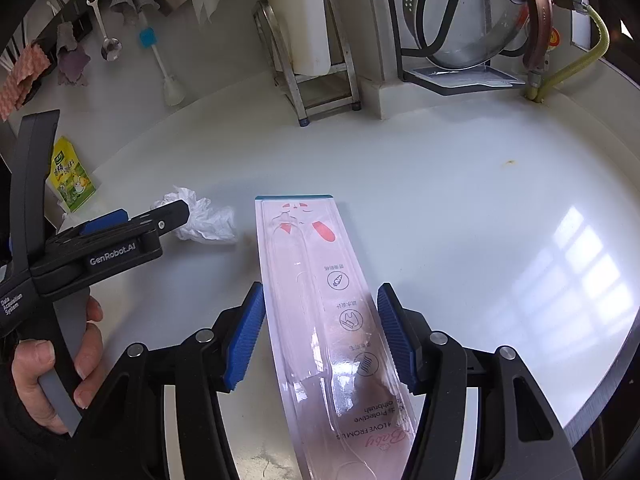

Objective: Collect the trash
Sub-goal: 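Hold the package in the right tool while the left tool grasps the white tissue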

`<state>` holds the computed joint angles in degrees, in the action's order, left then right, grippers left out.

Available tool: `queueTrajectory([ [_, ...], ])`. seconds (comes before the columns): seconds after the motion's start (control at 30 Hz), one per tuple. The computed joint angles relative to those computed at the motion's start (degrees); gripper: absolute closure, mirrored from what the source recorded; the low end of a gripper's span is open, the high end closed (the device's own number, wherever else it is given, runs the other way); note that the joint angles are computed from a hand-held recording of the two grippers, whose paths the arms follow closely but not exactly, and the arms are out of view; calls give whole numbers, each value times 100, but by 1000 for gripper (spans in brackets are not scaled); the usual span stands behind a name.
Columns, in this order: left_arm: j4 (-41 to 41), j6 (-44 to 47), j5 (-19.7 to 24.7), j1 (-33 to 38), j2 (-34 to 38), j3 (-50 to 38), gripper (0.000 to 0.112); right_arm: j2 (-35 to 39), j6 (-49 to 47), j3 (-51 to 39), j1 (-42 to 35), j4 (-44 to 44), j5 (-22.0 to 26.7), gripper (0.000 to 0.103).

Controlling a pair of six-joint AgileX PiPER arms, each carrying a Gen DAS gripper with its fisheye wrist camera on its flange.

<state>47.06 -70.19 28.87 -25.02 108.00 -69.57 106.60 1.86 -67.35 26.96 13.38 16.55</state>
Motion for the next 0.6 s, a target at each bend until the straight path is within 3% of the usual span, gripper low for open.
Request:
queueTrajectory([
  [0.07,-221,241,88,41,140,-174,23,8,-66,-10,2,48,39,47],
  [0.13,-603,636,104,100,246,-299,38,-1,-208,-14,3,149,71,46],
  [0.2,-856,900,142,131,327,-383,48,-38,-453,-8,-6,322,130,33],
  [0.23,-921,969,132,139,339,-393,54,-78,-531,17,1,365,147,32],
  [0.43,-1012,1196,23,115,290,-365,91,-226,111,105,149,-417,298,28],
  [0.53,-952,1165,86,78,256,-340,96,-219,749,132,269,-1167,298,27],
  [0.6,-1016,1227,36,105,181,-255,97,-191,628,123,270,-1100,353,27],
])
